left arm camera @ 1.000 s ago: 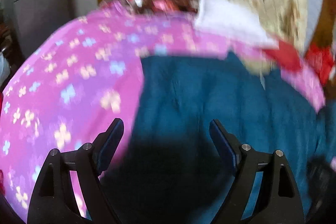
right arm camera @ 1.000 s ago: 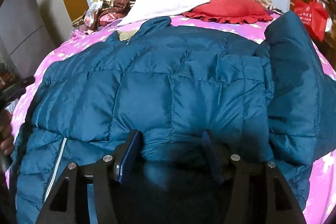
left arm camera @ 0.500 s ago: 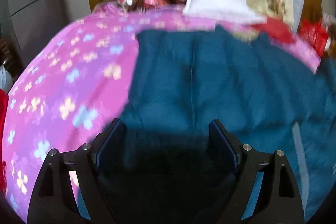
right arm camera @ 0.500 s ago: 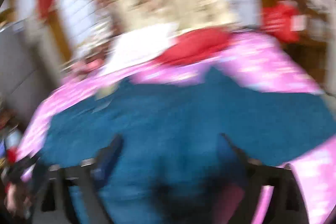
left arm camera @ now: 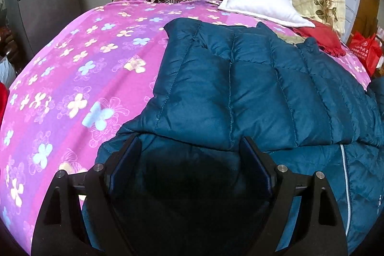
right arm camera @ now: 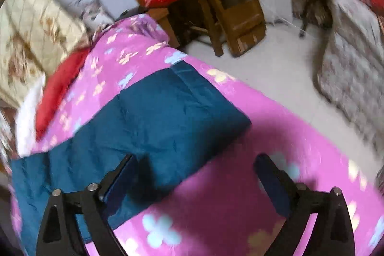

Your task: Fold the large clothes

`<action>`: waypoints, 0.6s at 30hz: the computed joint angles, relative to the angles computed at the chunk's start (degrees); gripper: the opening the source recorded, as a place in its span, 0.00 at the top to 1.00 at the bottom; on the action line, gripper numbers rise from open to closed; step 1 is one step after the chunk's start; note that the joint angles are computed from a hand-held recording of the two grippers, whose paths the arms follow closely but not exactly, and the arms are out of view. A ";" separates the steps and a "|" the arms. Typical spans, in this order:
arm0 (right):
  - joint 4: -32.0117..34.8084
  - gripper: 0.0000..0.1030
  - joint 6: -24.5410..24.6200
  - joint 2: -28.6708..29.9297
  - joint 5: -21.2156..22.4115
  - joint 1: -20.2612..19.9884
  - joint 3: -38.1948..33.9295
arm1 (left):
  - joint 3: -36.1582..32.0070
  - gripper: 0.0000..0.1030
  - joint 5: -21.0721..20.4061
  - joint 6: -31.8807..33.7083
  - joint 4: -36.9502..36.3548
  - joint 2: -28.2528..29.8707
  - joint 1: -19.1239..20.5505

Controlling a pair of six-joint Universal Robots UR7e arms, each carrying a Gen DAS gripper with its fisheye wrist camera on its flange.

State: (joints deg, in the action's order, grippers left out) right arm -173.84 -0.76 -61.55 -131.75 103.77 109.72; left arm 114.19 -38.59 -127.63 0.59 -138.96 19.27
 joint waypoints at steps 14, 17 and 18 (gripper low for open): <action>-16.17 0.91 -25.14 3.19 3.01 2.96 4.38 | 0.43 0.17 -3.81 -3.16 2.60 -0.91 -4.31; -24.31 0.91 -27.62 2.37 3.35 5.25 7.32 | 0.31 0.17 -4.19 -3.66 3.10 -1.13 -4.80; -24.97 0.92 -28.14 2.15 2.60 6.00 7.55 | 0.25 0.17 -4.45 -3.92 3.42 -1.27 -5.13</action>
State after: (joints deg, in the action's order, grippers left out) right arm -198.82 -28.90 -59.40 -129.15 109.77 117.27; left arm 114.44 -43.04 -131.55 4.02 -140.23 14.14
